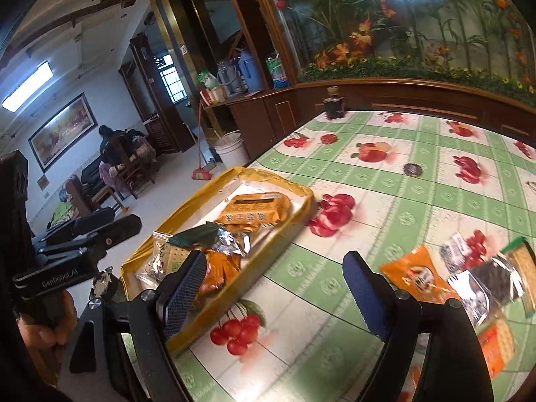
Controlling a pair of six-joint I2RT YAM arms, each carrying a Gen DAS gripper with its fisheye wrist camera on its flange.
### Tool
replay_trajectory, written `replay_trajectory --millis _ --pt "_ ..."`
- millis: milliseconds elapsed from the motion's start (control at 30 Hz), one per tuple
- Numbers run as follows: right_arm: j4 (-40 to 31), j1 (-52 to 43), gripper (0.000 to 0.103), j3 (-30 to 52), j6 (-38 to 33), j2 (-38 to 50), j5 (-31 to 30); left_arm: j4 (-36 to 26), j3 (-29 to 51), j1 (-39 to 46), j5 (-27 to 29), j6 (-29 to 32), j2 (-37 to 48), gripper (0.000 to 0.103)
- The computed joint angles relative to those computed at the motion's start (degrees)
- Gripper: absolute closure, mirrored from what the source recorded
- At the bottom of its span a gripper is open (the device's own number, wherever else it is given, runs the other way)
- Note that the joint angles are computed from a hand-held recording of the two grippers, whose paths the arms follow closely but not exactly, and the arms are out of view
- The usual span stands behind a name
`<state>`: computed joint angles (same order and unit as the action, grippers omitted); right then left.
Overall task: Organize snacks
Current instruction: 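Move both open grippers back over the loose snacks on the table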
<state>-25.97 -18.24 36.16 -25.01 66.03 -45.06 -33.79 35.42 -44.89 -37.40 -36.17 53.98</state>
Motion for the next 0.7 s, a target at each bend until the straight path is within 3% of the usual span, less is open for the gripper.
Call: replay_trajectory --millis 433,700 --pt "-12.0 -21.91 0.016 1.65 -18.36 4.49 -5.94 -6.7 4.66 -11.17 -9.33 -8.36 5.58 0.019" --pt "-16.9 -32.97 0.016 4.34 -28.73 11.11 -6.29 -6.19 6.62 -13.87 -8.0 -9.86 10.48 0.019"
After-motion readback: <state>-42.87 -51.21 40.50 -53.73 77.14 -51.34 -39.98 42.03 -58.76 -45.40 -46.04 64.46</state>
